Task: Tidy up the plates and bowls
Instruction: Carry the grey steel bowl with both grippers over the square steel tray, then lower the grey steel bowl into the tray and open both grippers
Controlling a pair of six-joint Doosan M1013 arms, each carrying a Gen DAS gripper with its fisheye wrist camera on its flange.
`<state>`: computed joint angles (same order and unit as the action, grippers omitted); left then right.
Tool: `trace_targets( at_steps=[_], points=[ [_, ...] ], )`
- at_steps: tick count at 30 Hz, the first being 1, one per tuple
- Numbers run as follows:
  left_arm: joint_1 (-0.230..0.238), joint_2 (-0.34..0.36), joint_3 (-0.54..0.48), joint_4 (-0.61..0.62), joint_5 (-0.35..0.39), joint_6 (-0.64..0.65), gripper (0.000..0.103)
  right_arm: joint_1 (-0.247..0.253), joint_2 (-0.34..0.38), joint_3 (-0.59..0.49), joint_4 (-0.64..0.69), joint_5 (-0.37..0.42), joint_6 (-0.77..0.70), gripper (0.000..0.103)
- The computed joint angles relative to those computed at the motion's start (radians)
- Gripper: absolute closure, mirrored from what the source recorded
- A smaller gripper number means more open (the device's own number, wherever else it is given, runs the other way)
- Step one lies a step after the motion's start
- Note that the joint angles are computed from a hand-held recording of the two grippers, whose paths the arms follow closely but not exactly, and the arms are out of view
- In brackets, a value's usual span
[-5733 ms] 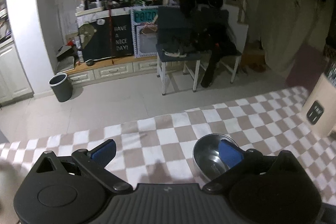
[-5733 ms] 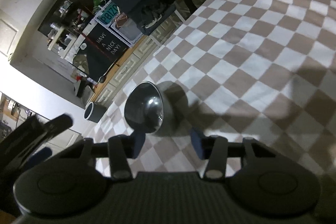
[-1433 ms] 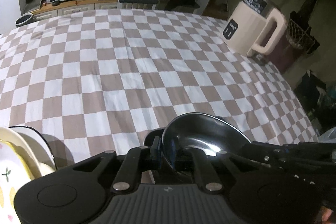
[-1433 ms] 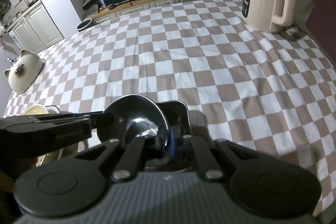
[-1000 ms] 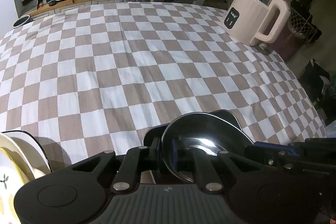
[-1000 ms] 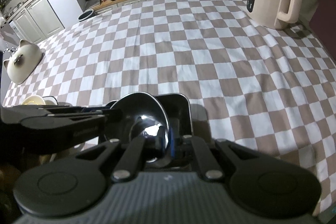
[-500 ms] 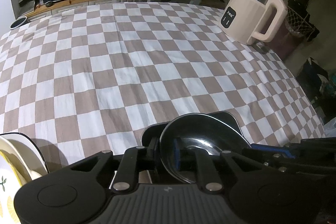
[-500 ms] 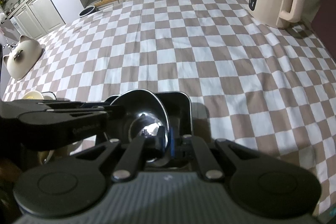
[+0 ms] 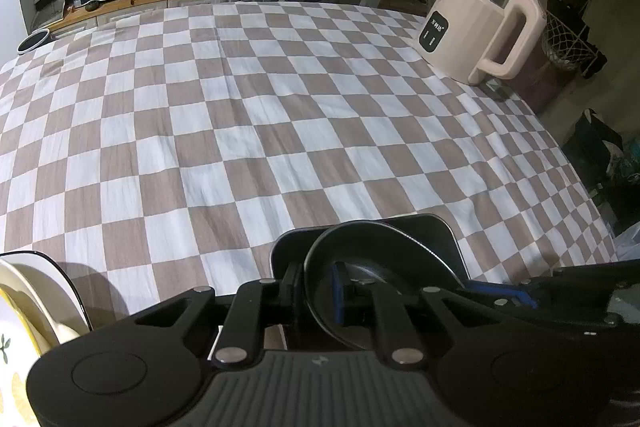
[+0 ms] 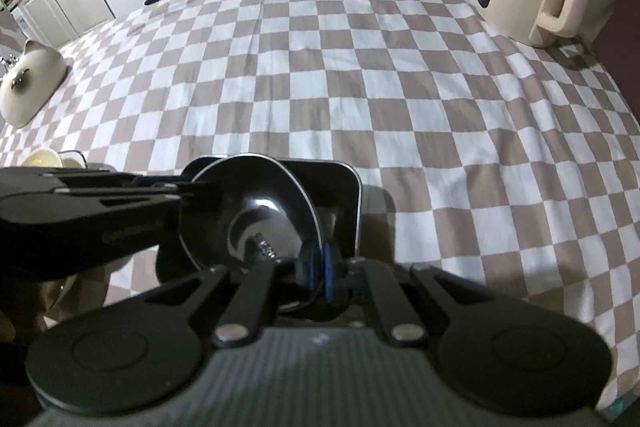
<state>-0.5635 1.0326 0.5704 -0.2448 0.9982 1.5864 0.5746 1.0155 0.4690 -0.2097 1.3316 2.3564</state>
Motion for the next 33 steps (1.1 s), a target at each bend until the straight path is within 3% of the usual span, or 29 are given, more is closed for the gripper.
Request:
trace_targets(
  at_steps=[4, 10, 12, 17, 23, 25, 27, 33],
  points=[
    [0.001, -0.001, 0.004, -0.012, -0.002, 0.014, 0.086, -0.002, 0.005, -0.005, 0.005, 0.005, -0.003, 0.088],
    [-0.003, -0.011, 0.025, -0.003, -0.031, 0.033, 0.065, -0.007, 0.006, 0.0, 0.036, -0.007, -0.004, 0.068],
    [-0.002, -0.015, 0.032, -0.008, -0.042, 0.036, 0.062, -0.009, 0.006, 0.003, 0.051, -0.013, -0.011, 0.061],
    [0.001, -0.017, 0.034, -0.016, -0.045, 0.036, 0.062, -0.011, 0.014, -0.011, 0.062, -0.01, -0.018, 0.056],
    [0.001, -0.025, 0.047, -0.026, -0.057, 0.043, 0.058, -0.012, -0.017, 0.043, 0.054, -0.065, 0.008, 0.055],
    [0.002, -0.031, 0.058, -0.031, -0.066, 0.05, 0.052, -0.012, -0.03, 0.065, 0.048, -0.089, 0.02, 0.053],
    [0.002, -0.036, 0.066, -0.029, -0.077, 0.041, 0.047, -0.009, -0.043, 0.086, 0.02, -0.102, 0.038, 0.044],
    [0.011, -0.055, 0.096, -0.047, -0.115, 0.009, 0.031, -0.008, -0.082, 0.152, -0.02, -0.173, 0.073, 0.04]
  ],
)
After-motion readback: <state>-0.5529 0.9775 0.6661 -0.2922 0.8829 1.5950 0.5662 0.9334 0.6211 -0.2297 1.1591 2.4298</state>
